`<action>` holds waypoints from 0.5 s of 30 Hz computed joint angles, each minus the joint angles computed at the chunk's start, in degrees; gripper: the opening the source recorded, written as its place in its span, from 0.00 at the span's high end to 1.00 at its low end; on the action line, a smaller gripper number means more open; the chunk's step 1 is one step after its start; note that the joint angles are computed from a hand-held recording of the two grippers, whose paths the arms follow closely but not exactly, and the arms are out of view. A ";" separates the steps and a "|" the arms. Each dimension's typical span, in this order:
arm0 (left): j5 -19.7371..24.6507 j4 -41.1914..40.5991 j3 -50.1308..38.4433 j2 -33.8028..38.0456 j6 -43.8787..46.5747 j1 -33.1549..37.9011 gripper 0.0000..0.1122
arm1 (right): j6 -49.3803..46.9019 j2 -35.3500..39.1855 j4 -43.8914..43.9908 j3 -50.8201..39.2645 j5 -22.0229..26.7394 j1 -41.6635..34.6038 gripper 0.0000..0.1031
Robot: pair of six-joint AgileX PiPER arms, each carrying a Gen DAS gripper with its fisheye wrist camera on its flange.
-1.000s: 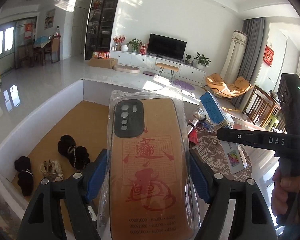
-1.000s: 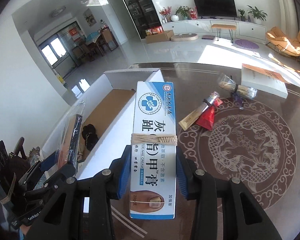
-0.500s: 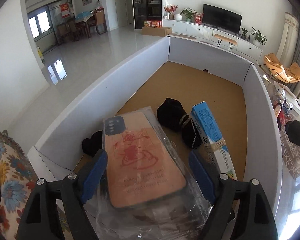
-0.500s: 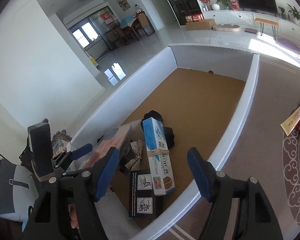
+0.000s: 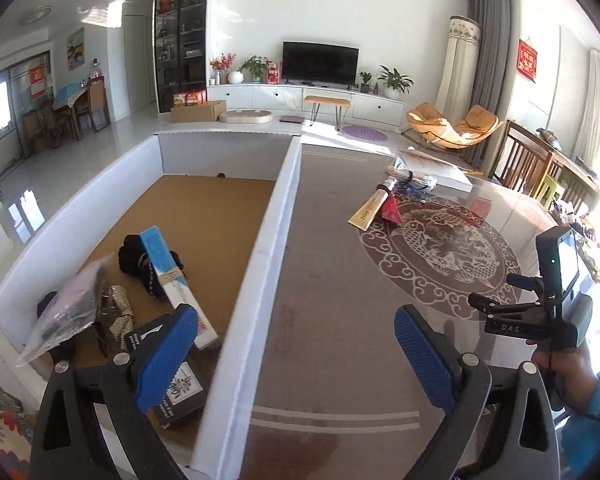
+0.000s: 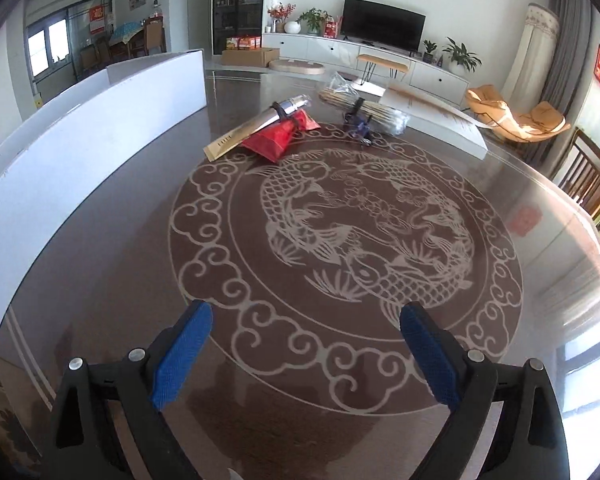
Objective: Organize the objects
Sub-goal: 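Return both tools to the table toward the gold tube and red packet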
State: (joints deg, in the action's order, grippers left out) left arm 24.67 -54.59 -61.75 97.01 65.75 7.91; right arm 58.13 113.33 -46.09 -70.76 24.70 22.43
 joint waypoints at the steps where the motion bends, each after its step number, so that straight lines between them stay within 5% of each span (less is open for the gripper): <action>1: -0.29 -0.51 1.04 -0.38 0.39 -2.23 0.09 | 3.12 -1.52 -2.65 3.29 -0.90 -1.48 0.08; 10: -7.24 4.59 3.01 6.89 -7.13 -16.12 0.09 | 26.56 -6.23 -20.69 14.43 0.98 -2.76 0.08; 15: -10.40 5.92 3.17 10.00 -9.02 -18.72 0.09 | 27.12 -6.05 -21.58 14.22 2.20 -1.90 0.08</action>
State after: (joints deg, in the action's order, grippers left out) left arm 14.27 -48.68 -58.58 107.01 56.73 -10.81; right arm 85.24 107.28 -67.67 -56.54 26.91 20.53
